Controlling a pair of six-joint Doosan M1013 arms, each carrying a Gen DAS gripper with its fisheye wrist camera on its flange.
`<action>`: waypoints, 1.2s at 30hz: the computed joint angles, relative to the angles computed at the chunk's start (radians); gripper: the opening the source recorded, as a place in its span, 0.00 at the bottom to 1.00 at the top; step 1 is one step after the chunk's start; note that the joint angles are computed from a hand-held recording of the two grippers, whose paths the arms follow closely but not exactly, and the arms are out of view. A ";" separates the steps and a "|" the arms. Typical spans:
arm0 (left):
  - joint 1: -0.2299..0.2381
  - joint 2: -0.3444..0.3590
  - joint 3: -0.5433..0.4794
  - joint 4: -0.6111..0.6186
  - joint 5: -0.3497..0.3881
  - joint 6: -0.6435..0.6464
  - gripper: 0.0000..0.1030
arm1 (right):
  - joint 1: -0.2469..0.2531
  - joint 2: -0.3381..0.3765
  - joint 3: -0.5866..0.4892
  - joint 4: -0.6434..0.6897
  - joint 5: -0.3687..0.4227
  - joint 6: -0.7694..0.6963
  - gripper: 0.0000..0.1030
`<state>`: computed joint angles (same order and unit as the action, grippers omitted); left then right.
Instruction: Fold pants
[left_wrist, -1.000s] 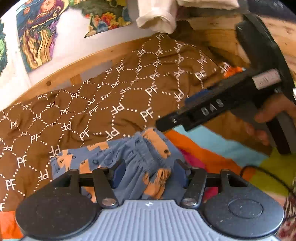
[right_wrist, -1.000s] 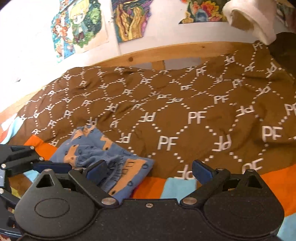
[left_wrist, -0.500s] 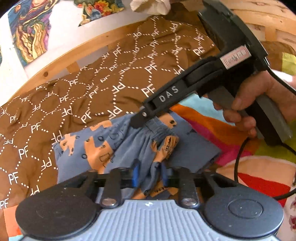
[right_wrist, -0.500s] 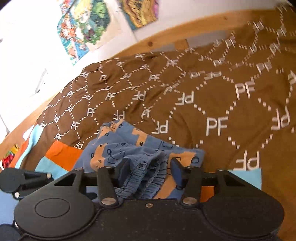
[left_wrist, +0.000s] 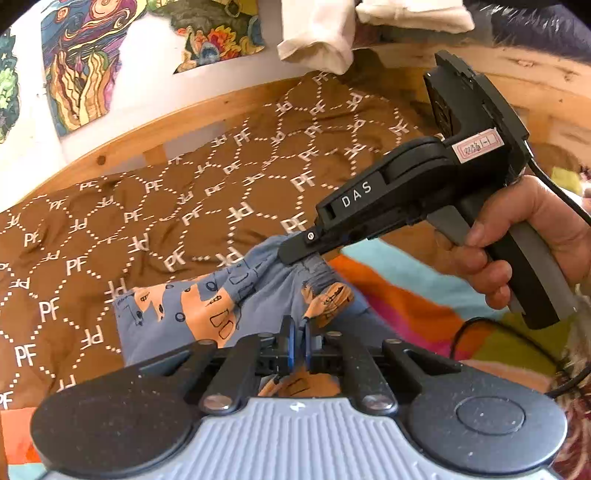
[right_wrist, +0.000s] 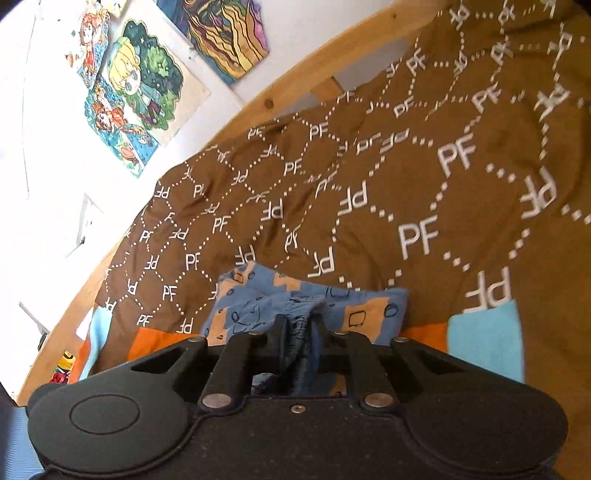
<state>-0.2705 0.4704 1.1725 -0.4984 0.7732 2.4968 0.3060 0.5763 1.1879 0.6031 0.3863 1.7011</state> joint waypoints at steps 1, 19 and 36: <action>-0.002 -0.001 0.002 -0.006 0.004 0.009 0.05 | 0.000 -0.008 0.005 -0.031 0.002 0.019 0.13; 0.068 0.055 -0.078 -0.031 0.117 -0.133 0.56 | 0.034 -0.024 -0.016 -0.607 0.155 0.230 0.78; 0.072 0.136 -0.229 0.147 0.126 -0.353 0.69 | 0.011 -0.027 -0.029 -0.350 0.211 -0.102 0.96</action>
<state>-0.1986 0.6062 0.9438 -0.3512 0.8987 2.1435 0.3175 0.5492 1.1593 0.2534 0.5976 1.5994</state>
